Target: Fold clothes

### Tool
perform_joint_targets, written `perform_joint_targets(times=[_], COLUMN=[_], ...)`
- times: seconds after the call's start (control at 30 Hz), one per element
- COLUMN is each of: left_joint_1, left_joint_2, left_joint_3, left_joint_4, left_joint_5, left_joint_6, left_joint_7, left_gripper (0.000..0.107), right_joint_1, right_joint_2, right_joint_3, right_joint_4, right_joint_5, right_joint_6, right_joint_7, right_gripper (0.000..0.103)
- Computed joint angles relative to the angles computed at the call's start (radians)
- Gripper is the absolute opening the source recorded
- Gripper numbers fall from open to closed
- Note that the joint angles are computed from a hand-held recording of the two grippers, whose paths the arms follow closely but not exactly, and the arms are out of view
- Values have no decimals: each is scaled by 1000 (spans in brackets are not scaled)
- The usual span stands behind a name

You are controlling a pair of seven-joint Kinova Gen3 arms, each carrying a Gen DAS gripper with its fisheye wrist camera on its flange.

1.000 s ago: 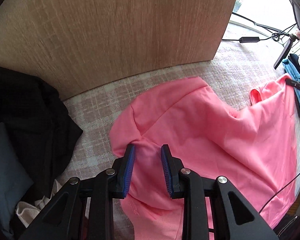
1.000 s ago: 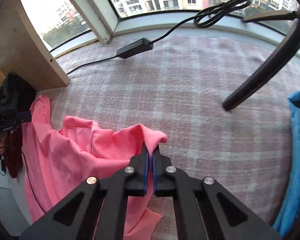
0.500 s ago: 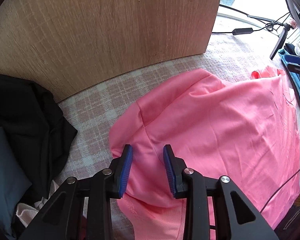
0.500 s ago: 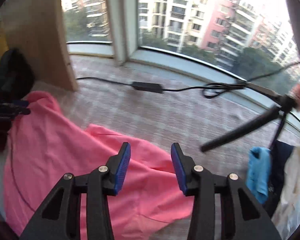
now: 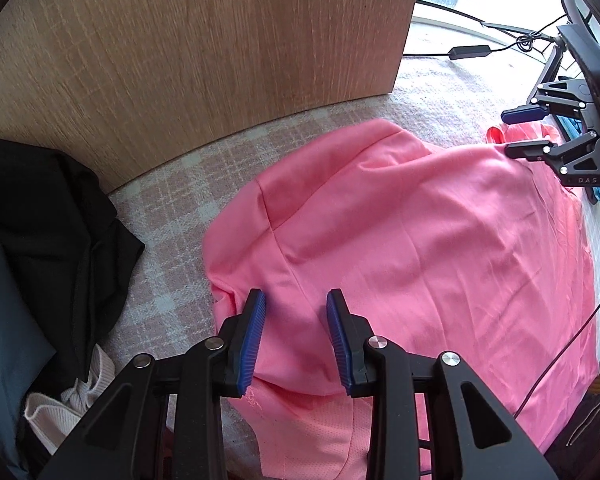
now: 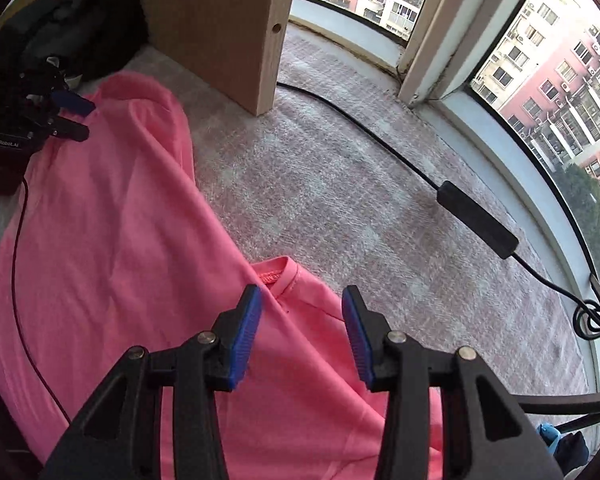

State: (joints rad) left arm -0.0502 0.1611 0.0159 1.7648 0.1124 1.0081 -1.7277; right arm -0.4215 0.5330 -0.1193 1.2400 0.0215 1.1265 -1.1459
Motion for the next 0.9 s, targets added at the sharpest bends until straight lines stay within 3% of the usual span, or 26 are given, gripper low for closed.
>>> perform_joint_targets(times=[0.2,0.4,0.47,0.5,0.53,0.57,0.73,0.83,0.9], left_joint_1=[10,-12,-8,-5,-2,1,14,19,26], left_joint_2=[3,34,35,35,35,35,35,36,36], left_joint_3=[8,2,4,5,6,7,13,15,17], left_joint_4=[-5,-56,-61,-62,-63,-64,-69,-76,-82], left_joint_5=[11,23,20,18,16,14,14,18,9], left_joint_6=[13,32,36,37,38,39,41,47,56], left_joint_7=[-5,-37,-33,-31,-29,-26,-17,-12,-5], left_gripper=[31,35,35,35,36,36,39,39,39], right_joint_1=[89,28,-11,-16,-17,-19,-26,24,49], right_joint_2=[22,49,55,56,57,63,71,74,91], right_joint_3=[-27,11,29,27,26,30,39,21,23], right_joint_4=[-54,-83,-78,-85,-93,-111,-162,-180,-222], right_joint_5=[-142,-83,-33,-21,-17,-13,16,-48,-77], right_joint_6=[35,70,75,82,89,104,96,35,68], right_joint_7=[-28,-111,-135,-148,-155,-170,-193,-231,-253], right_gripper=[41,41,25,24,11,5,5,5,18])
